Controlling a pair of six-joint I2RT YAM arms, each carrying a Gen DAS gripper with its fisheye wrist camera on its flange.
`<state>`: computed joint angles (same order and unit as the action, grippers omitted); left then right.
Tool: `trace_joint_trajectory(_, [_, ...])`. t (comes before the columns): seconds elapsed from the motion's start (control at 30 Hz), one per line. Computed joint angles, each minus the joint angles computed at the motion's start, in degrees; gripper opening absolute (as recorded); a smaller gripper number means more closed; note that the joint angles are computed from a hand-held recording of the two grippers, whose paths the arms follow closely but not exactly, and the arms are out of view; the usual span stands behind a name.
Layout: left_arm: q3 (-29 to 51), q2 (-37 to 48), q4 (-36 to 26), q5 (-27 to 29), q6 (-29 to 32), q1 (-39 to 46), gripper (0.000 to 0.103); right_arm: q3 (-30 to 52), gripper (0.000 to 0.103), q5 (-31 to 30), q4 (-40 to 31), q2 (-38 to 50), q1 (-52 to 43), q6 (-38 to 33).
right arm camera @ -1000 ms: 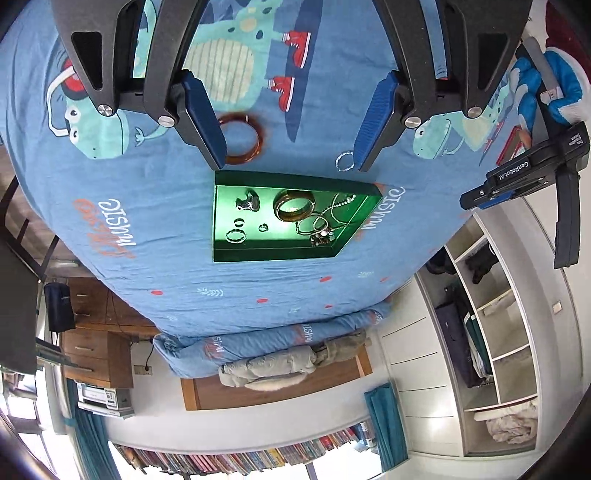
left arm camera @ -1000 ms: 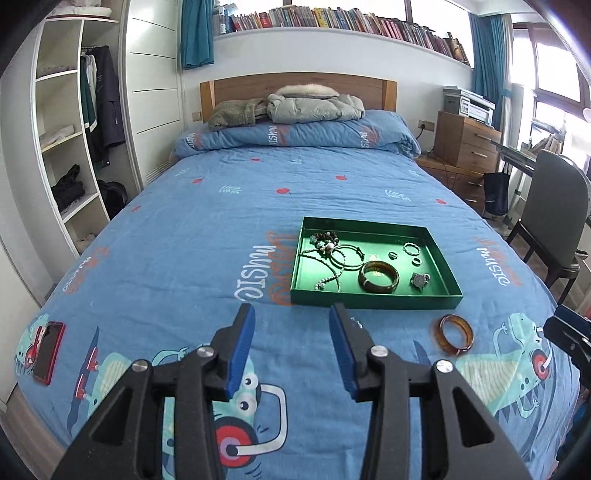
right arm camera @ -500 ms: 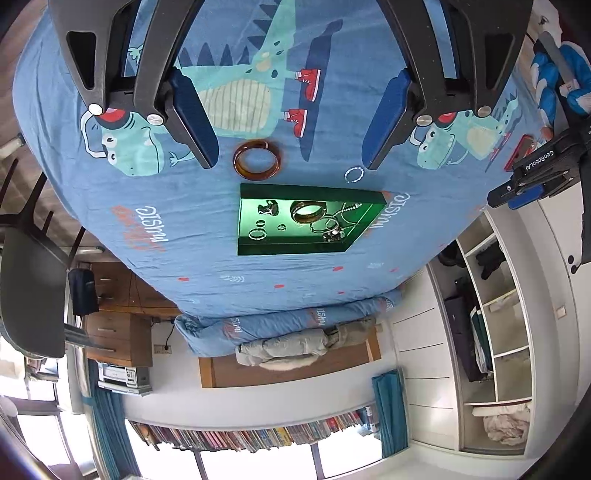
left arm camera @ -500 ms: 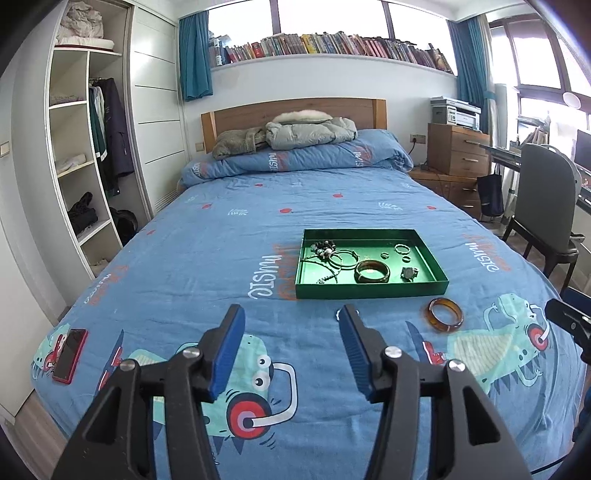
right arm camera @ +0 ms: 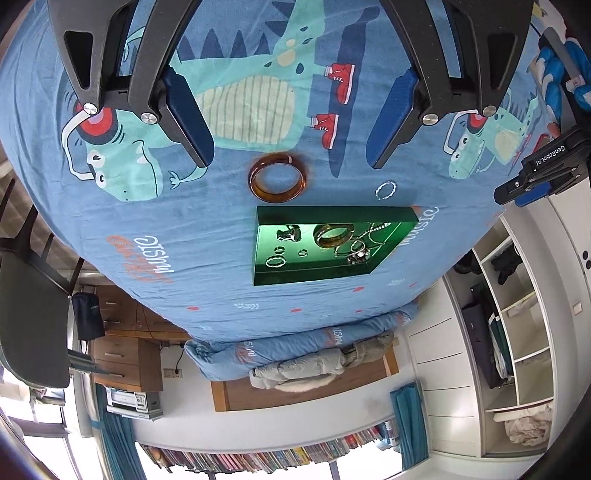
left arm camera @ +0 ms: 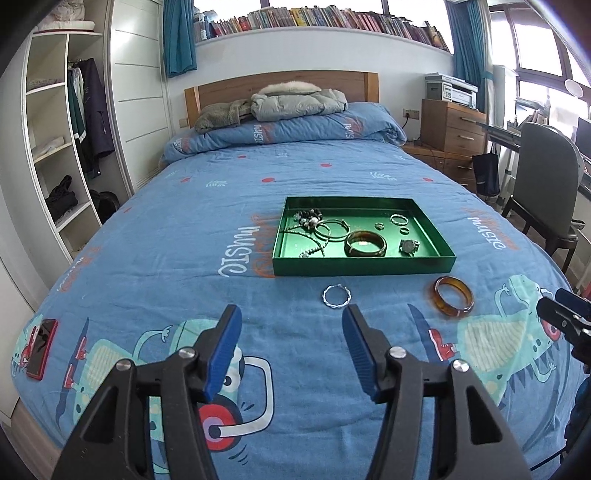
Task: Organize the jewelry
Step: 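Grasp the amber bangle with the right tool while the left tool grasps the twisted silver hoop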
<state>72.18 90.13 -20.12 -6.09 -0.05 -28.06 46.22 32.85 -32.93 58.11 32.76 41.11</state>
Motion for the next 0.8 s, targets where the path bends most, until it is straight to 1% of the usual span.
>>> trace_joint_trajectory(0.03, [0.7, 1.7, 0.2, 0.8, 0.0, 0.5, 0.055, -0.7, 0.084, -1.2, 1.2, 0.4, -1.6, -0.7])
trace_joint_trajectory(0.07, [1.3, 3.4, 0.5, 1.4, 0.0, 0.9, 0.055, -1.5, 0.08, -2.7, 2.6, 0.8, -3.4, -1.5])
trace_joint_trajectory(0.1, [2.1, 5.2, 0.7, 2.0, 0.1, 1.2, 0.055, -2.2, 0.075, -4.3, 4.0, 1.4, -5.4, -2.5])
trace_joint_trajectory(0.2, [6.1, 11.5, 0.0, 4.7, -0.5, 2.2, 0.054, -3.6, 0.066, -9.5, 8.2, 4.4, -11.2, -5.4])
trace_joint_trajectory(0.23, [7.4, 13.4, -0.1, 5.5, -0.8, 2.3, 0.054, -3.9, 0.064, -10.9, 9.7, 5.7, -12.9, -6.3])
trace_joint_trajectory(0.3, [10.6, 17.3, -0.7, 7.4, -1.2, 2.6, 0.054, -4.1, 0.058, -14.1, 12.7, 8.8, -15.9, -8.5])
trace_joint_trajectory(0.43, [18.7, 25.3, -3.0, 9.2, -1.6, 2.4, 0.054, -2.6, 0.05, -18.6, 17.6, 15.5, -20.7, -12.6])
trace_joint_trajectory(0.5, [23.0, 29.0, -4.4, 9.3, -1.8, 2.3, 0.053, -1.4, 0.045, -20.5, 19.4, 18.7, -22.4, -14.3])
trace_joint_trajectory(0.57, [27.4, 32.7, -6.2, 9.6, -1.8, 2.3, 0.051, 0.0, 0.043, -21.9, 20.8, 21.9, -23.7, -15.9])
trace_joint_trajectory(0.63, [31.7, 36.2, -8.2, 9.8, -1.8, 2.3, 0.045, 1.8, 0.042, -22.9, 21.7, 25.1, -24.6, -17.3])
trace_joint_trajectory(0.67, [33.4, 37.7, -9.2, 10.2, -1.8, 2.3, 0.044, 2.7, 0.041, -23.1, 21.8, 26.7, -25.0, -17.9])
trace_joint_trajectory(0.73, [36.2, 40.0, -10.7, 10.6, -1.6, 2.1, 0.042, 4.0, 0.038, -23.7, 22.3, 29.2, -25.6, -18.9])
trace_joint_trajectory(0.8, [36.8, 41.2, -10.1, 10.3, -1.0, 1.9, 0.041, 5.3, 0.034, -24.0, 22.2, 31.4, -26.0, -19.9])
